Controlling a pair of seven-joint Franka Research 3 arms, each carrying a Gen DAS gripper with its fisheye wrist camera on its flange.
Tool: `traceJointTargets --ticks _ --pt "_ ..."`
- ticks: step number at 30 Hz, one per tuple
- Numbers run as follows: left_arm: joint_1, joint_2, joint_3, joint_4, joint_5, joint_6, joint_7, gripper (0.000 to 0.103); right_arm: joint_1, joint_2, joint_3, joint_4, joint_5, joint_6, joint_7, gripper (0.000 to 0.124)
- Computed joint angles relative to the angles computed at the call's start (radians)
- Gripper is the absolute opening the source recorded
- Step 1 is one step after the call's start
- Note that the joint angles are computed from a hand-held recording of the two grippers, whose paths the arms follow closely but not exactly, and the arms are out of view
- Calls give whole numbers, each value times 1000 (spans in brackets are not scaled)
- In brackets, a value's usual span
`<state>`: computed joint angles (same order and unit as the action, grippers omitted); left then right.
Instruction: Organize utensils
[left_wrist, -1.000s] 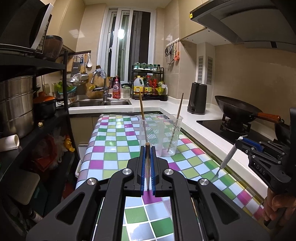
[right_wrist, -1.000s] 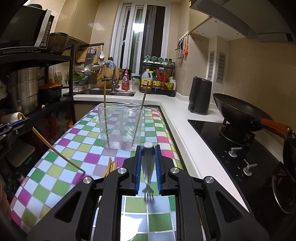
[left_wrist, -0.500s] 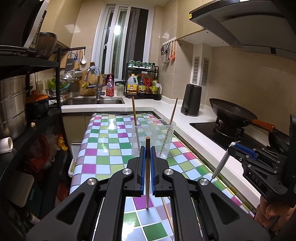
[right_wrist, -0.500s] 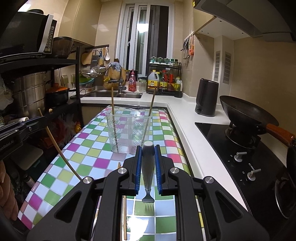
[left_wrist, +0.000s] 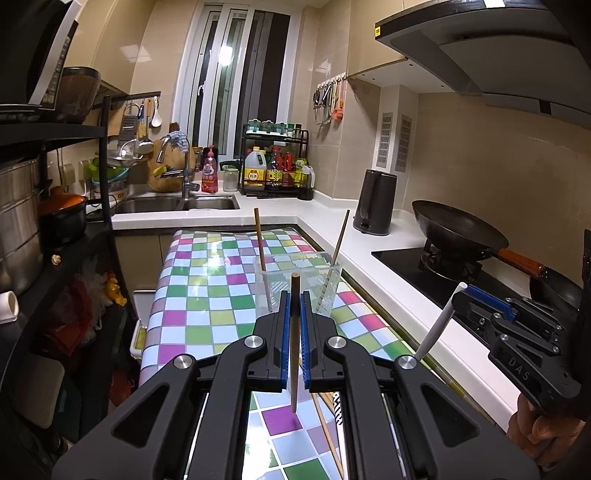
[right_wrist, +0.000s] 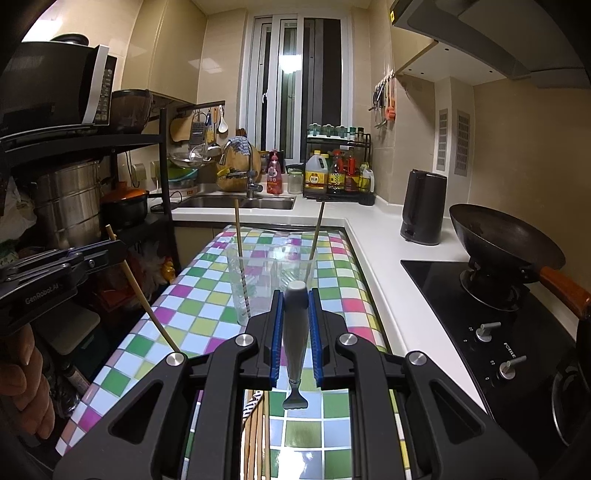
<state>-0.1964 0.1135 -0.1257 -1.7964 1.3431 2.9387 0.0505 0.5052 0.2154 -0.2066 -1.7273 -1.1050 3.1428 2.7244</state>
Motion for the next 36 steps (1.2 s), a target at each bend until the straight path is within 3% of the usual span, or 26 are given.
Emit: traceJointTargets --ticks 4,6,7,8,12,16,17,18,21,24,32,36 --pt "12 30 -5 42 -144 17 156 5 -11 18 9 39 76 4 -70 13" --pt "23 54 -12 73 -281 25 297 5 -13 34 9 67 129 6 -119 13" --pt "18 61 -5 85 -308 24 324 5 -44 43 47 77 206 4 -198 12" --pt "14 69 1 100 -332 23 353 5 -53 50 59 86 246 2 -236 0" --pt "-15 79 29 115 -349 26 377 5 -39 69 46 107 330 -1 -310 0" --pt "-31 73 50 101 -336 38 354 5 -17 62 20 68 405 0 -357 0" --pt "-31 70 52 93 -336 41 350 5 -35 60 44 57 446 -5 -402 0" --pt "-28 69 51 86 -343 44 353 5 -69 61 88 48 506 -16 -465 0" --pt "-28 68 55 70 -342 52 339 5 -258 78 326 25 785 -66 -720 4" --pt "-36 62 68 49 -294 57 273 5 -337 111 438 20 938 -103 -860 4" --pt "-33 36 54 -3 -180 48 167 5 -287 164 425 -12 1076 -134 -961 5" --pt "-23 19 46 -27 -123 56 99 5 -266 178 418 -36 1159 -149 -991 28"
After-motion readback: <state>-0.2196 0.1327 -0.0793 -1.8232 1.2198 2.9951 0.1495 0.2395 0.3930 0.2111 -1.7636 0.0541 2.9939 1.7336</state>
